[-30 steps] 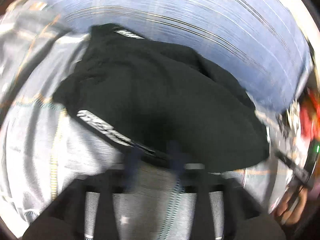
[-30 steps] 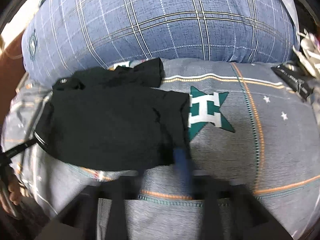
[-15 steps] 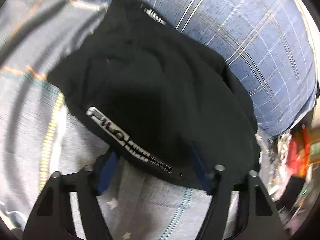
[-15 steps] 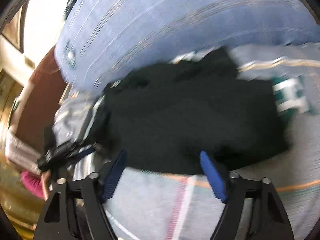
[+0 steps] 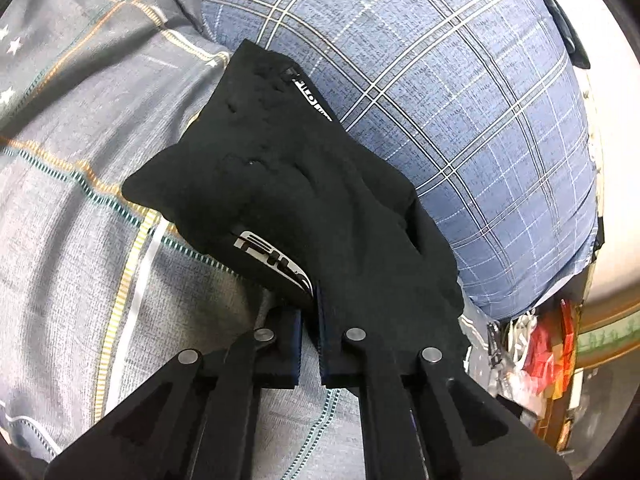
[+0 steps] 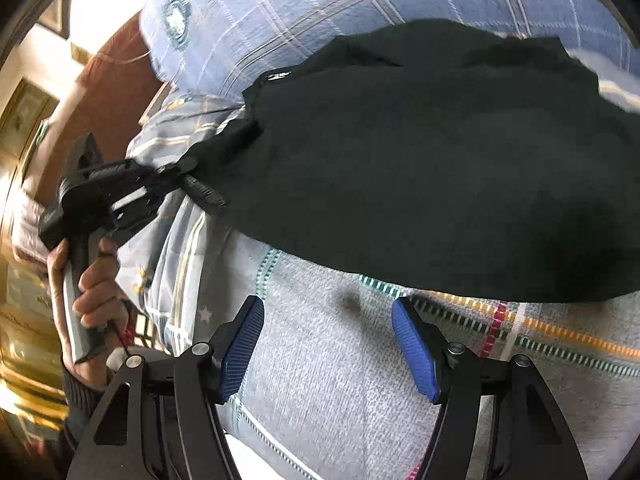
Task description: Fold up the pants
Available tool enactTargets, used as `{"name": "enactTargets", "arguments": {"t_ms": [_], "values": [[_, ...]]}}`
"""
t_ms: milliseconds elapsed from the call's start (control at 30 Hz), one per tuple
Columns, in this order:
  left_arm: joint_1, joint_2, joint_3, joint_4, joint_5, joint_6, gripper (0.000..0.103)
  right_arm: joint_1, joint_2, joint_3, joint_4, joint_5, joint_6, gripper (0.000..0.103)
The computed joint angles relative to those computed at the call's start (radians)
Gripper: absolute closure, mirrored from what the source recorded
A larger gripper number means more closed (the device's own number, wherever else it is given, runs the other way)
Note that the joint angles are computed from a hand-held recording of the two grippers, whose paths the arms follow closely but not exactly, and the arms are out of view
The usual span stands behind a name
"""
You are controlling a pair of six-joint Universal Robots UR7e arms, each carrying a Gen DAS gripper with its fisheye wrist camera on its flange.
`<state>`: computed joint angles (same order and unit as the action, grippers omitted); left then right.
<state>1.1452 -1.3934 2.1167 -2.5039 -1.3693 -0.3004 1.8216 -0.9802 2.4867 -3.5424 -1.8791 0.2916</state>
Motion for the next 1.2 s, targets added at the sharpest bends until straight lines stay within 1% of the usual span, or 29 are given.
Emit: {"name": "enactTargets", "arguments": {"t_ms": [33, 67, 133, 167, 267, 300, 333, 367, 400, 433, 567, 633, 667, 767, 800, 867, 900, 933, 967, 1000, 1033, 1067, 1100, 1133, 1167, 1200], "values": [[0.012, -0.002, -0.006, 0.008, -0.012, 0.000, 0.099, -0.035, -0.004, 0.022, -0.055, 0.055, 0.021, 0.035], [0.011, 0.003, -0.004, 0.005, -0.013, -0.006, 0.099, -0.062, -0.003, 0.035, -0.100, 0.092, 0.040, 0.035], [0.024, 0.002, -0.008, 0.014, -0.022, -0.011, 0.099, -0.089, -0.003, 0.064, -0.189, 0.098, 0.072, 0.034], [0.029, 0.003, -0.012, 0.018, -0.028, -0.012, 0.099, -0.114, -0.002, 0.087, -0.248, 0.103, 0.105, 0.033], [0.020, 0.005, 0.000, 0.017, -0.026, -0.020, 0.099, -0.191, 0.018, 0.137, -0.407, 0.171, 0.168, 0.041], [0.016, 0.003, 0.002, 0.019, -0.021, -0.018, 0.099, -0.193, 0.021, 0.139, -0.419, 0.161, 0.180, 0.051], [0.013, 0.000, 0.006, 0.021, -0.014, -0.015, 0.099, -0.180, 0.015, 0.135, -0.404, 0.114, 0.195, 0.075], [0.011, -0.003, 0.008, 0.023, -0.011, -0.011, 0.099, -0.170, 0.003, 0.131, -0.380, 0.077, 0.198, 0.089], [0.008, -0.009, 0.012, 0.025, -0.009, -0.007, 0.099, -0.164, -0.005, 0.132, -0.369, 0.067, 0.201, 0.101], [0.001, -0.022, 0.019, 0.030, -0.003, -0.004, 0.099, -0.158, -0.011, 0.135, -0.370, 0.059, 0.201, 0.101], [-0.026, -0.095, 0.064, 0.063, 0.014, -0.010, 0.099, -0.083, -0.046, 0.125, -0.303, -0.046, 0.176, 0.101], [-0.047, -0.151, 0.104, 0.086, 0.049, -0.016, 0.099, -0.048, -0.055, 0.135, -0.292, -0.086, 0.176, 0.101], [-0.053, -0.171, 0.117, 0.094, 0.062, -0.019, 0.099, -0.034, -0.061, 0.141, -0.285, -0.094, 0.175, 0.101], [-0.062, -0.227, 0.153, 0.108, 0.091, -0.019, 0.099, 0.052, -0.046, 0.149, -0.277, -0.149, 0.205, 0.101], [-0.059, -0.241, 0.166, 0.109, 0.096, -0.020, 0.099, 0.066, -0.055, 0.153, -0.261, -0.161, 0.217, 0.101], [-0.064, -0.239, 0.180, 0.124, 0.128, -0.018, 0.097, 0.074, -0.030, 0.166, -0.240, -0.188, 0.219, 0.098], [-0.063, -0.226, 0.181, 0.133, 0.147, -0.031, 0.096, 0.064, -0.026, 0.156, -0.217, -0.197, 0.215, 0.094], [-0.060, -0.213, 0.178, 0.141, 0.158, -0.045, 0.096, 0.052, -0.014, 0.155, -0.214, -0.190, 0.224, 0.087], [-0.065, -0.205, 0.175, 0.152, 0.172, -0.039, 0.092, 0.021, -0.021, 0.165, -0.220, -0.142, 0.222, 0.084], [-0.078, -0.208, 0.177, 0.158, 0.194, -0.029, 0.087, 0.006, -0.024, 0.182, -0.264, -0.108, 0.212, 0.076], [-0.095, -0.221, 0.186, 0.152, 0.218, -0.019, 0.083, 0.011, -0.039, 0.192, -0.283, -0.111, 0.207, 0.059], [-0.112, -0.240, 0.200, 0.139, 0.236, -0.005, 0.069, 0.041, -0.064, 0.201, -0.289, -0.149, 0.194, 0.051], [-0.134, -0.267, 0.220, 0.119, 0.261, 0.010, 0.051, 0.068, -0.083, 0.211, -0.297, -0.187, 0.181, 0.039], [-0.161, -0.302, 0.248, 0.096, 0.296, 0.018, 0.044, 0.110, -0.111, 0.219, -0.295, -0.257, 0.175, 0.036], [-0.175, -0.322, 0.264, 0.084, 0.311, 0.020, 0.041, 0.134, -0.136, 0.228, -0.286, -0.308, 0.175, 0.036], [-0.192, -0.350, 0.284, 0.069, 0.317, 0.025, 0.041, 0.160, -0.167, 0.239, -0.272, -0.378, 0.182, 0.036]]}}
